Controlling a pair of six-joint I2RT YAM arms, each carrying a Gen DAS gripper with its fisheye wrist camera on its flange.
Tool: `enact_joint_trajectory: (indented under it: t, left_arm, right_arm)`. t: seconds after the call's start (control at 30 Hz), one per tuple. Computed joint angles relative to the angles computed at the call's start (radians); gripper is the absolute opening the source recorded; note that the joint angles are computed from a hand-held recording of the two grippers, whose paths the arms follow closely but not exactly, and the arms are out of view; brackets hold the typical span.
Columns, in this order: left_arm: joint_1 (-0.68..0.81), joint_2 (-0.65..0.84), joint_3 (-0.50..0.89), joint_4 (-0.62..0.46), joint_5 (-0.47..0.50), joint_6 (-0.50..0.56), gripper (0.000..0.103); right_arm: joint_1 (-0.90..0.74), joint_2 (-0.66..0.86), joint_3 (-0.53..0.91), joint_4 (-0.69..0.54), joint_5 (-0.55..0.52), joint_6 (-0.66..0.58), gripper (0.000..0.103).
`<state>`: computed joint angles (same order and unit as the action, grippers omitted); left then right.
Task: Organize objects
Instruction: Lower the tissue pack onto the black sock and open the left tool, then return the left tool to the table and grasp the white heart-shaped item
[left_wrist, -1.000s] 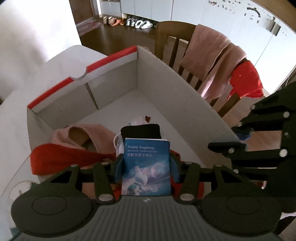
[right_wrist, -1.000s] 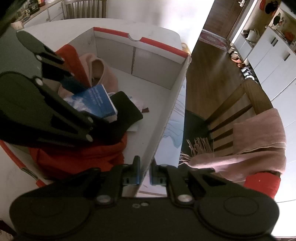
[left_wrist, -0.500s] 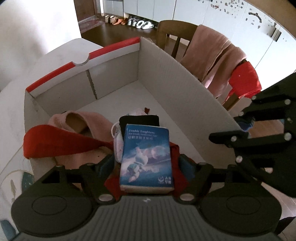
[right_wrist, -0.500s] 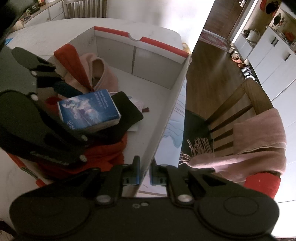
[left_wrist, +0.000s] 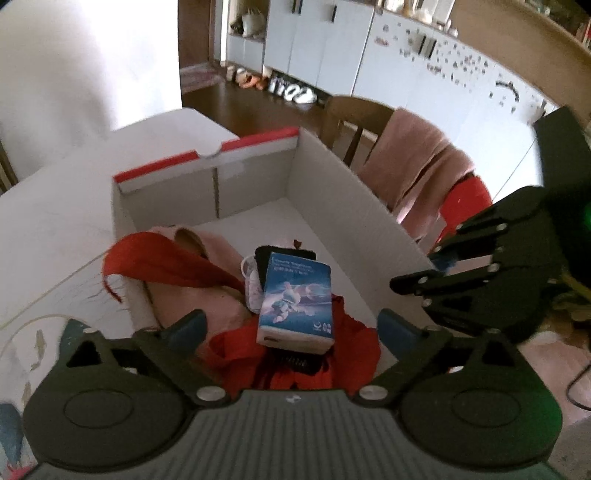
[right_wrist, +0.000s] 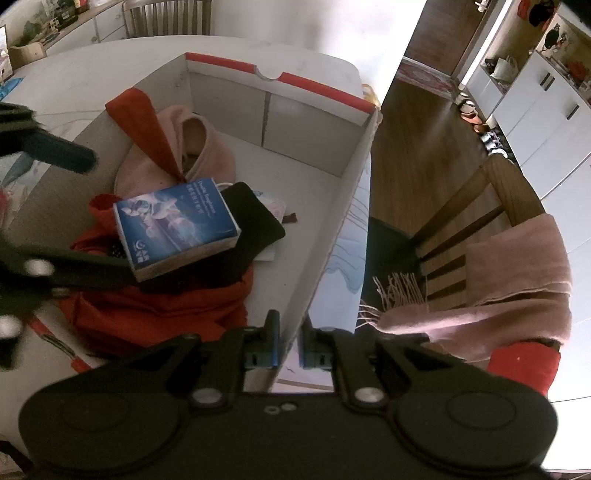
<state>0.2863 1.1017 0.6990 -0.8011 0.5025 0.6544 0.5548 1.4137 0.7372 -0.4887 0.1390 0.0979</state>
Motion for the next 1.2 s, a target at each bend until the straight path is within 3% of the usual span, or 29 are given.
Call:
enact_joint_trajectory:
  t: [0.23, 0.6, 1.03, 1.2]
  left_arm:
    - [0.255, -0.038, 0.059, -0.184, 0.135, 0.169, 0.101]
    - [0.658, 0.003, 0.144, -0.392, 0.239, 0.455, 0.101]
    - [0.957, 0.076, 0.172, -0.435, 0.257, 0.617, 0.101]
    - [1.118, 0.186, 0.201, -0.420, 0.230, 0.706, 0.101]
  right_arm:
    - [-0.006, 0.001, 0.006, -0.009, -0.006, -0.002, 0.008]
    - [-0.015, 0.013, 0.016, -0.016, 0.005, -0.003, 0.007]
    - [-0.012, 0.016, 0.017, -0.020, 0.006, -0.006, 0.007]
    - [-0.011, 0.016, 0.018, -0.022, 0.007, -0.001, 0.007]
